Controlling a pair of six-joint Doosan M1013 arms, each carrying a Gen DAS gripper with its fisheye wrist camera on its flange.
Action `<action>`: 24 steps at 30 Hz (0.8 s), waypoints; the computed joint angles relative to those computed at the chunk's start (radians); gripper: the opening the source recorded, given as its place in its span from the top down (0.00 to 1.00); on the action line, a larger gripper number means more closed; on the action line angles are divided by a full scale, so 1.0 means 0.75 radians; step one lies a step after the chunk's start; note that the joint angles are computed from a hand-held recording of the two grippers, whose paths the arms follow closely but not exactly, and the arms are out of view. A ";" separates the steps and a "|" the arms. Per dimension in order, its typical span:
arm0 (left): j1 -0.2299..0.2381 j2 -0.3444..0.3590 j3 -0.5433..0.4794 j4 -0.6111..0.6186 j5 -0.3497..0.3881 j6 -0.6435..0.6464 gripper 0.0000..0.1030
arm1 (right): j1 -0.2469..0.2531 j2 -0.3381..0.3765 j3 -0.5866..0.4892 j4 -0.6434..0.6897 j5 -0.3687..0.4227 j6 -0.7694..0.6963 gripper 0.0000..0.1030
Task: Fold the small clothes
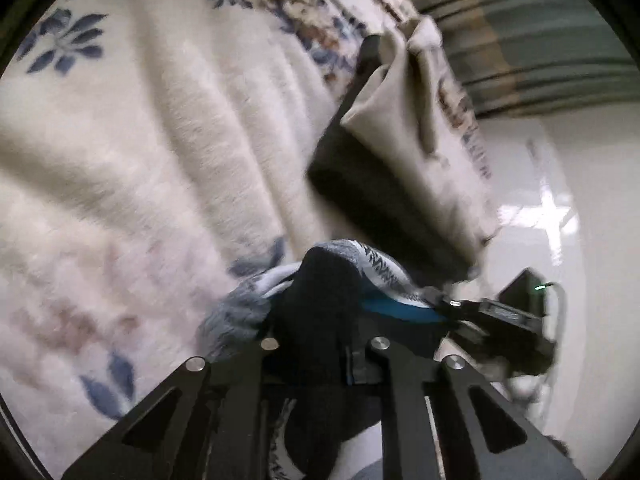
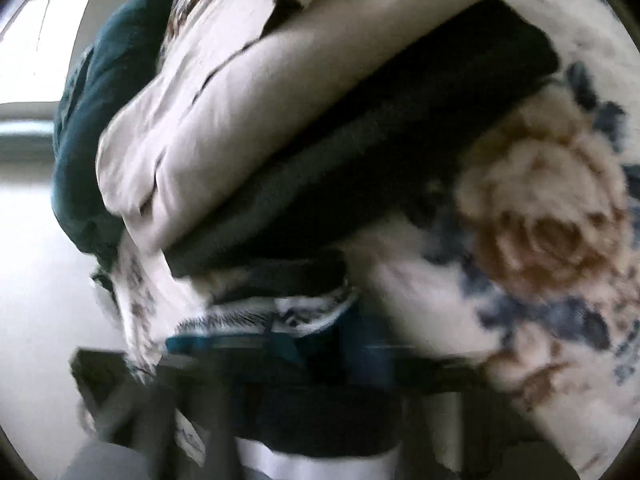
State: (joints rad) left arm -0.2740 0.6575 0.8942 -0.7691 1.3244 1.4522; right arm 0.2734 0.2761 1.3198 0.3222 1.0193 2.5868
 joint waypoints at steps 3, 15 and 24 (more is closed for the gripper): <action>0.016 0.021 0.001 -0.034 0.017 -0.047 0.89 | -0.014 -0.012 0.027 -0.060 -0.034 0.134 0.94; 0.054 -0.124 0.128 0.072 0.019 -0.104 0.44 | 0.034 -0.094 0.038 -0.071 0.057 0.110 0.47; 0.060 -0.133 0.342 -0.475 -0.089 0.063 0.79 | 0.098 -0.129 0.167 0.012 0.017 0.190 0.47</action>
